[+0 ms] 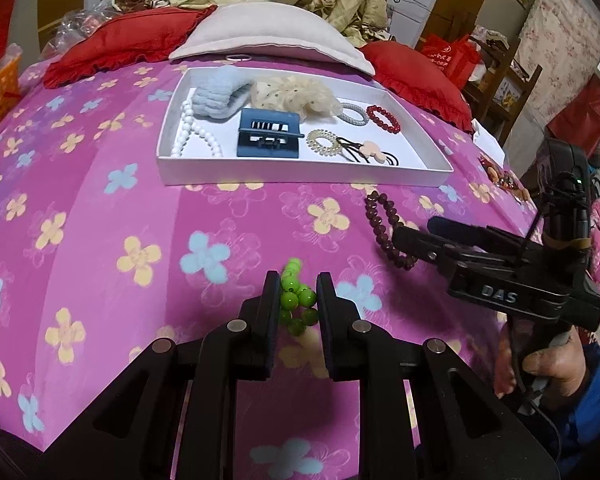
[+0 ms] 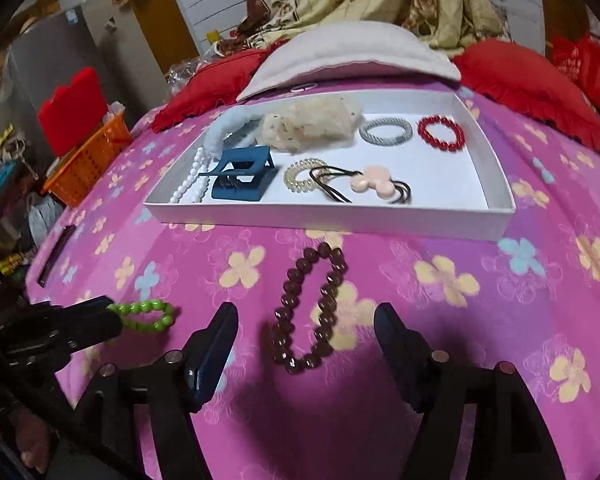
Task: Organize jewelry
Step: 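Carry the green bracelet with the left tool while the right carries the brown bead bracelet over the tray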
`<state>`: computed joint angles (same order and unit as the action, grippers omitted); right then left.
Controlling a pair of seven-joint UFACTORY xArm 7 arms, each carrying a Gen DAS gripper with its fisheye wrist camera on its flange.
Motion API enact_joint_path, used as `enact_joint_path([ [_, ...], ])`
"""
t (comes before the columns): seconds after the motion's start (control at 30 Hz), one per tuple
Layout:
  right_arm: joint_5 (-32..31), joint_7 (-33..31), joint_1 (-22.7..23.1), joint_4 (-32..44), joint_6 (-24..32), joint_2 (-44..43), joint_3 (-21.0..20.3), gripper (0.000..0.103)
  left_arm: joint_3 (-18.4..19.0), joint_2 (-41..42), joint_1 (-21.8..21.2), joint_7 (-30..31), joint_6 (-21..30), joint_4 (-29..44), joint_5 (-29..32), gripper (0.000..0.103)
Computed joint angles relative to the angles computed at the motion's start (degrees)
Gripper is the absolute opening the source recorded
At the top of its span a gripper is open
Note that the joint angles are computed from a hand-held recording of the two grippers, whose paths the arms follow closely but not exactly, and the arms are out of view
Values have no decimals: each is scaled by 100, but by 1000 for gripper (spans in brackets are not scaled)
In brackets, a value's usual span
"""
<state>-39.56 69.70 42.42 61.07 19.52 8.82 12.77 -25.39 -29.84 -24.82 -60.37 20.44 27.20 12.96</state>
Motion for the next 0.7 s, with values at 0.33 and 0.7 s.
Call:
enact_joint_path([
  [0.33, 83, -268, 187, 459, 315, 370, -91, 15, 43, -362, -56, -25, 35, -196, -96, 17],
  [0.7, -610, 753, -65, -17, -121, -431, -25, 15, 105, -682, -100, 108, 165, -187, -210, 17],
])
